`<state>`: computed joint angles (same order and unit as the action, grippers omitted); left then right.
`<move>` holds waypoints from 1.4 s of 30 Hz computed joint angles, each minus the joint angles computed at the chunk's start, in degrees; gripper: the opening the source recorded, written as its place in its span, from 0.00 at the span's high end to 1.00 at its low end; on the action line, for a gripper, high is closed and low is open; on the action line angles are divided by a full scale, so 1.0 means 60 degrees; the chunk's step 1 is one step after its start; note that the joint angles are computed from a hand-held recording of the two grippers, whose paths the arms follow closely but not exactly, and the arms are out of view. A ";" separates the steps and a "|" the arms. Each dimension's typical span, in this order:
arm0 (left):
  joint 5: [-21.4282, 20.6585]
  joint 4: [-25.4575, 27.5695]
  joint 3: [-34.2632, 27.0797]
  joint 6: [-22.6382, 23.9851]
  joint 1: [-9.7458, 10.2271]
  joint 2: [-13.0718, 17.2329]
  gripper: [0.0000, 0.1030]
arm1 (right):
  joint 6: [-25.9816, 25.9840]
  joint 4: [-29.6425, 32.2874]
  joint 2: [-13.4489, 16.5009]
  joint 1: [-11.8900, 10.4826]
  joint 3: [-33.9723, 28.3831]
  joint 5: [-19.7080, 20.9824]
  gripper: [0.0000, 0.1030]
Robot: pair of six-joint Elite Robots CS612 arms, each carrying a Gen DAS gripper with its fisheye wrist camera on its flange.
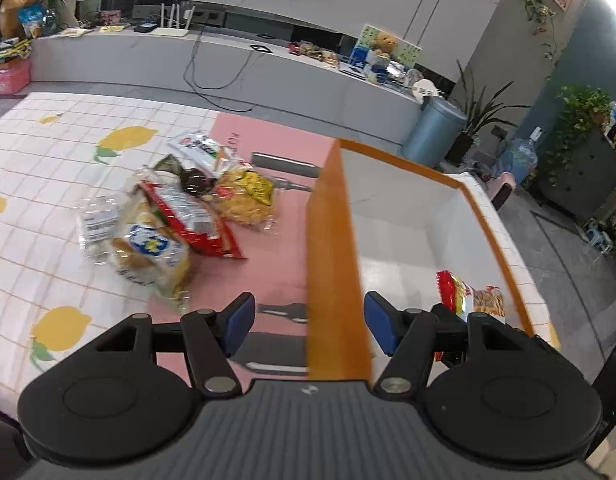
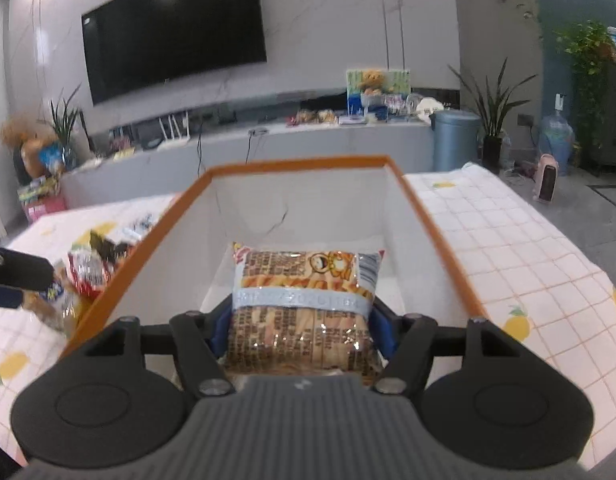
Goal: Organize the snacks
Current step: 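Move the right gripper back to the pile and grasp the white-and-blue chip bag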
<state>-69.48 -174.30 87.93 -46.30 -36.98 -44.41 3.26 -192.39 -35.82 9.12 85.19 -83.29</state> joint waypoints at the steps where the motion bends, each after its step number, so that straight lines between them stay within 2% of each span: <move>1: 0.0054 0.0029 0.0069 -0.0002 0.0002 -0.0040 0.29 | -0.0016 0.0074 0.0003 0.0010 -0.0007 -0.0042 0.32; 3: 0.0063 -0.0010 0.0223 -0.0096 0.0042 -0.0114 0.29 | -0.0088 0.0061 -0.0003 0.0036 -0.0002 -0.0101 0.23; 9: 0.0235 -0.0244 0.0681 -0.0565 0.0175 -0.0390 0.29 | -0.0231 -0.0947 0.0035 0.0138 0.0063 -0.0319 0.06; 11: 0.0446 -0.0220 0.0806 -0.0498 0.0196 -0.0491 0.28 | -0.0176 -0.1005 0.0008 0.0176 0.0093 -0.0338 0.06; 14: 0.1186 0.0044 0.0998 -0.0663 0.0209 -0.0649 0.28 | -0.0183 -0.1151 -0.0053 0.0231 0.0159 -0.0338 0.06; 17: 0.1777 0.0459 0.1171 -0.1287 0.0285 -0.0793 0.27 | -0.0386 -0.1536 -0.0088 0.0306 0.0222 -0.0347 0.05; 21: 0.2055 0.1029 0.1293 -0.2158 0.0455 -0.0884 0.27 | -0.0602 -0.2256 -0.0139 0.0400 0.0407 -0.0232 0.03; 26: 0.1554 0.0928 0.1411 -0.2738 0.0710 -0.0848 0.27 | -0.1189 -0.2956 -0.0130 0.0536 0.0475 0.0252 0.03; 29: 0.1274 0.0795 0.1518 -0.2982 0.0844 -0.0848 0.27 | -0.1884 -0.3121 -0.0141 0.0651 0.0517 0.0794 0.03; 33: 0.1141 0.0803 0.1638 -0.3272 0.0992 -0.0828 0.27 | -0.2248 -0.3191 -0.0101 0.0906 0.0486 0.1229 0.03; 36: 0.0732 0.0716 0.1686 -0.3554 0.1172 -0.0754 0.27 | -0.2443 -0.2737 -0.0027 0.1124 0.0267 0.1785 0.03; 39: 0.0204 0.0440 0.1747 -0.3647 0.1364 -0.0673 0.27 | -0.2777 -0.2132 0.0134 0.1409 -0.0117 0.1880 0.03; 41: 0.0055 0.0347 0.1770 -0.3728 0.1435 -0.0642 0.27 | -0.3244 -0.1672 0.0276 0.1611 -0.0426 0.1701 0.06; 42: 0.0023 0.0300 0.1789 -0.3788 0.1456 -0.0638 0.27 | -0.3564 -0.1347 0.0370 0.1735 -0.0642 0.1504 0.12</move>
